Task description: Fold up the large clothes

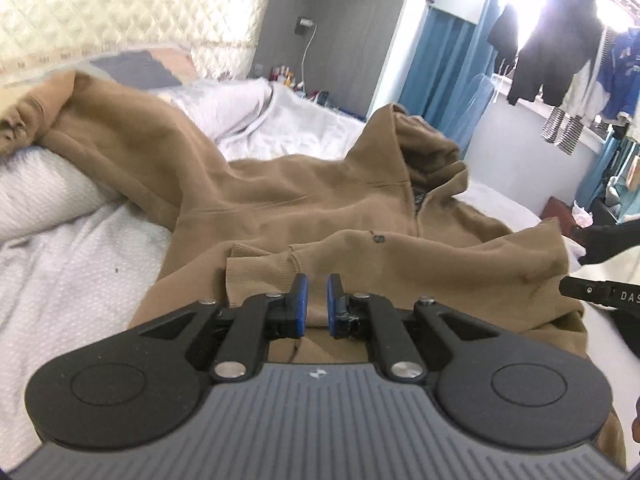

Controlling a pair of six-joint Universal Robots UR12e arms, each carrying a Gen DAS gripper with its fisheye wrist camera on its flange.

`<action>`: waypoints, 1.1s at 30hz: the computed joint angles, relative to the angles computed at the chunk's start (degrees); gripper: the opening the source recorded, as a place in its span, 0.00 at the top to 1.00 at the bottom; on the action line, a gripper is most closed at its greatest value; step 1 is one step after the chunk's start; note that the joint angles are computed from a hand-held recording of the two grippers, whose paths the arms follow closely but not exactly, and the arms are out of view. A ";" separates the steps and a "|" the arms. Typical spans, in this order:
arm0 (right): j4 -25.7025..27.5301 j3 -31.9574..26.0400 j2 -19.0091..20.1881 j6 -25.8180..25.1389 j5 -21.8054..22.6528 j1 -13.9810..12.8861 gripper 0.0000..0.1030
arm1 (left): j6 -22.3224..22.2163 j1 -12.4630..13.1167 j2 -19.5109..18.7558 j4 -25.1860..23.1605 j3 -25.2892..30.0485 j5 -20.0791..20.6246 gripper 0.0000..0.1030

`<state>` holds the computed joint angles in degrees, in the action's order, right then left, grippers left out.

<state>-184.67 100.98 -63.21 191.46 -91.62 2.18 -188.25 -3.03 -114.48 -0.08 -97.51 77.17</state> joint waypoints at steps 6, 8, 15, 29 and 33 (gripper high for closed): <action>-3.08 4.25 -3.56 0.84 1.28 1.14 0.77 | 3.81 -0.54 3.83 4.04 -4.95 0.62 0.90; -3.97 5.06 -4.13 0.91 1.33 1.55 0.77 | 4.42 -0.65 4.53 4.50 -5.90 1.39 0.90; -5.36 6.11 -4.55 0.01 0.80 2.96 0.77 | 1.84 0.56 4.33 4.88 -4.59 4.93 0.83; -2.39 2.68 -1.24 -1.97 0.22 3.26 0.77 | -1.25 7.00 -0.90 -5.45 5.80 17.65 0.40; -1.05 0.82 -0.09 -1.10 -0.20 3.09 0.77 | 0.53 8.06 -2.95 -6.26 8.54 20.49 0.37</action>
<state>-185.71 101.80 -63.30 190.37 -91.82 5.27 -187.71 5.03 -117.43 -6.34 -88.97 97.66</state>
